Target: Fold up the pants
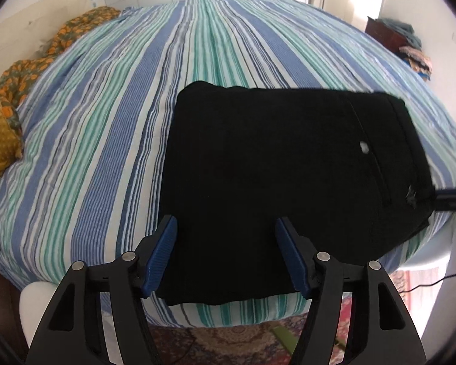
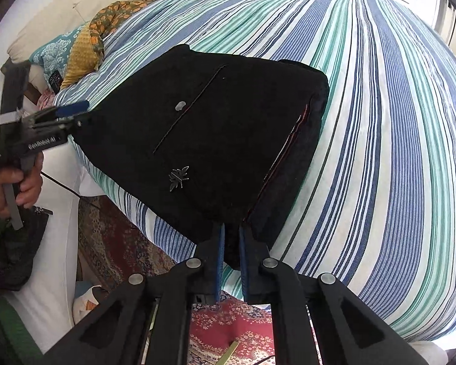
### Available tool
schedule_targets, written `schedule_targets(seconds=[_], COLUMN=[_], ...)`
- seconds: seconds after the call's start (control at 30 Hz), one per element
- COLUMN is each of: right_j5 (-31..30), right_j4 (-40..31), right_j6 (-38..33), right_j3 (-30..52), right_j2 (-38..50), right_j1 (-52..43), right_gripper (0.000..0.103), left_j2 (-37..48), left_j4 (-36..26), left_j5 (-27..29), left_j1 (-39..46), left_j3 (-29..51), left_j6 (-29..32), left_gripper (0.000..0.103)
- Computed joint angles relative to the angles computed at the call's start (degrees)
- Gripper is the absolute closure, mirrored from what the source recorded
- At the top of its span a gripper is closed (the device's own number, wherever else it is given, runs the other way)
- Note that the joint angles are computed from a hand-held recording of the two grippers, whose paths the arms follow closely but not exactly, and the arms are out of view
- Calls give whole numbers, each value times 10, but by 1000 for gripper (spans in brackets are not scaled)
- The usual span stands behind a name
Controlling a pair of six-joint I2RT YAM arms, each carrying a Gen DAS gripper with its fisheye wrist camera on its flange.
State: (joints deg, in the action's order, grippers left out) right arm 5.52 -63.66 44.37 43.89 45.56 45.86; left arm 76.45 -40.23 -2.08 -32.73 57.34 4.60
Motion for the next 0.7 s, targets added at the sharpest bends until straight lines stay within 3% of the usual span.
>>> schedule_targets(seconds=[0.07, 0.17, 0.23, 0.33, 0.43, 0.53, 0.63, 0.7], right_j5=[-11, 21, 16, -3, -45, -35, -22, -40], right_j4=[-14, -37, -14, 75, 144, 127, 162, 174], right_j6=[-4, -27, -69, -116, -118, -73, -3, 18], right_j3=[12, 72, 111, 132, 98, 43, -49, -80], right_j2=[-15, 1, 21, 62, 104, 132, 59, 13], right_j1=[-20, -55, -100, -137, -153, -110, -72, -93], right_gripper=[91, 87, 87, 87, 87, 86, 86, 87], left_j2=[-12, -15, -18, -27, -38, -44, -19, 25], left_j4=[12, 9, 11, 12, 11, -10, -44, -54], left_j5=[-21, -13, -14, -13, -4, 35, 122, 150], left_j1=[-16, -14, -14, -15, -11, 9, 51, 65], left_j3=[-18, -18, -20, -28, -35, -25, 25, 77], left_j6=[3, -1, 0, 2, 4, 4, 0, -3], left_gripper=[35, 35, 35, 35, 35, 33, 31, 30])
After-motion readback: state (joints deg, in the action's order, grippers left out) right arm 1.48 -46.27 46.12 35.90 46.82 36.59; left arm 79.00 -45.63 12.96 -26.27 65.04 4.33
